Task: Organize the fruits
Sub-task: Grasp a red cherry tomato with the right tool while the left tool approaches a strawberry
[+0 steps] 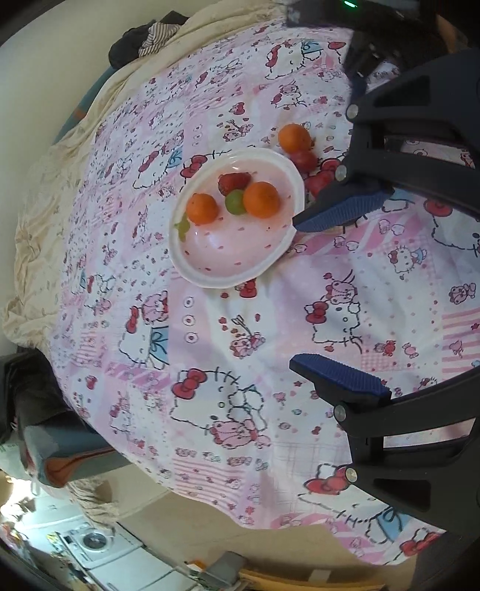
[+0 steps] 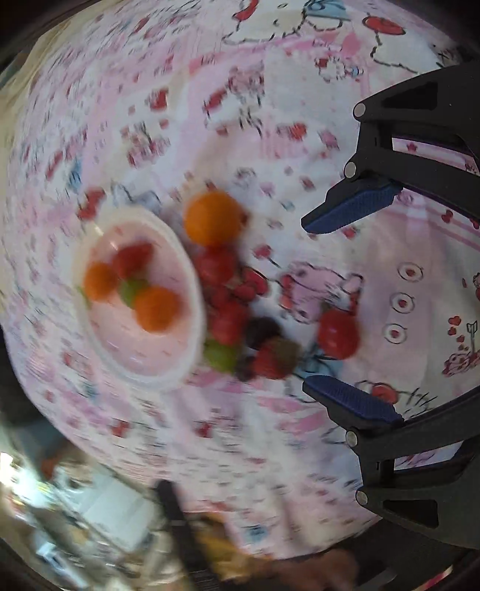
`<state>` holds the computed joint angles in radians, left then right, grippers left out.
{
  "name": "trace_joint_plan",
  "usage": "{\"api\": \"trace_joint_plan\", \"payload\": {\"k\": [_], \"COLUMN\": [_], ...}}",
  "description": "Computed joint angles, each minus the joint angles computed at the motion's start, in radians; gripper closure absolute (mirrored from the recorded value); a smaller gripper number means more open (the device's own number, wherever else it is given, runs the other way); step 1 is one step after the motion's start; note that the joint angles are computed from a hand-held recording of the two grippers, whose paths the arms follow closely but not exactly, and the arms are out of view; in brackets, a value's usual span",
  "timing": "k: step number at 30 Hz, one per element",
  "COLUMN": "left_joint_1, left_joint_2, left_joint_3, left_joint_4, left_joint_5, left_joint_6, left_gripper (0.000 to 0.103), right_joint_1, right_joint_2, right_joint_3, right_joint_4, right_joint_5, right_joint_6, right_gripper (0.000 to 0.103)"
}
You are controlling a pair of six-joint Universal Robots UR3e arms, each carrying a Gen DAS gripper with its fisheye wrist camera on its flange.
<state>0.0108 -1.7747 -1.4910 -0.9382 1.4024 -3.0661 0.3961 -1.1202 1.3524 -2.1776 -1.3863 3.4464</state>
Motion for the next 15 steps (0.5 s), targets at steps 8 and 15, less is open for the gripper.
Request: {"api": "trace_joint_plan", "payload": {"k": [8,15], "left_joint_1": [-0.016,-0.050], "left_joint_2": [-0.044,-0.081], "left_joint_3": [0.038,0.066], "left_joint_4": [-0.037,-0.086], "left_joint_5": [0.005,-0.013], "left_joint_6": [-0.018,-0.019], "left_gripper": [0.038,0.038], "right_joint_1": [0.035,0.005], "right_joint_2": [0.080,0.056], "right_joint_3": [-0.081,-0.042], "right_joint_4": [0.072,0.056], "right_joint_5": [0.009,0.065], "right_joint_6": [-0.078,-0.085], "right_gripper": [0.056,0.067]}}
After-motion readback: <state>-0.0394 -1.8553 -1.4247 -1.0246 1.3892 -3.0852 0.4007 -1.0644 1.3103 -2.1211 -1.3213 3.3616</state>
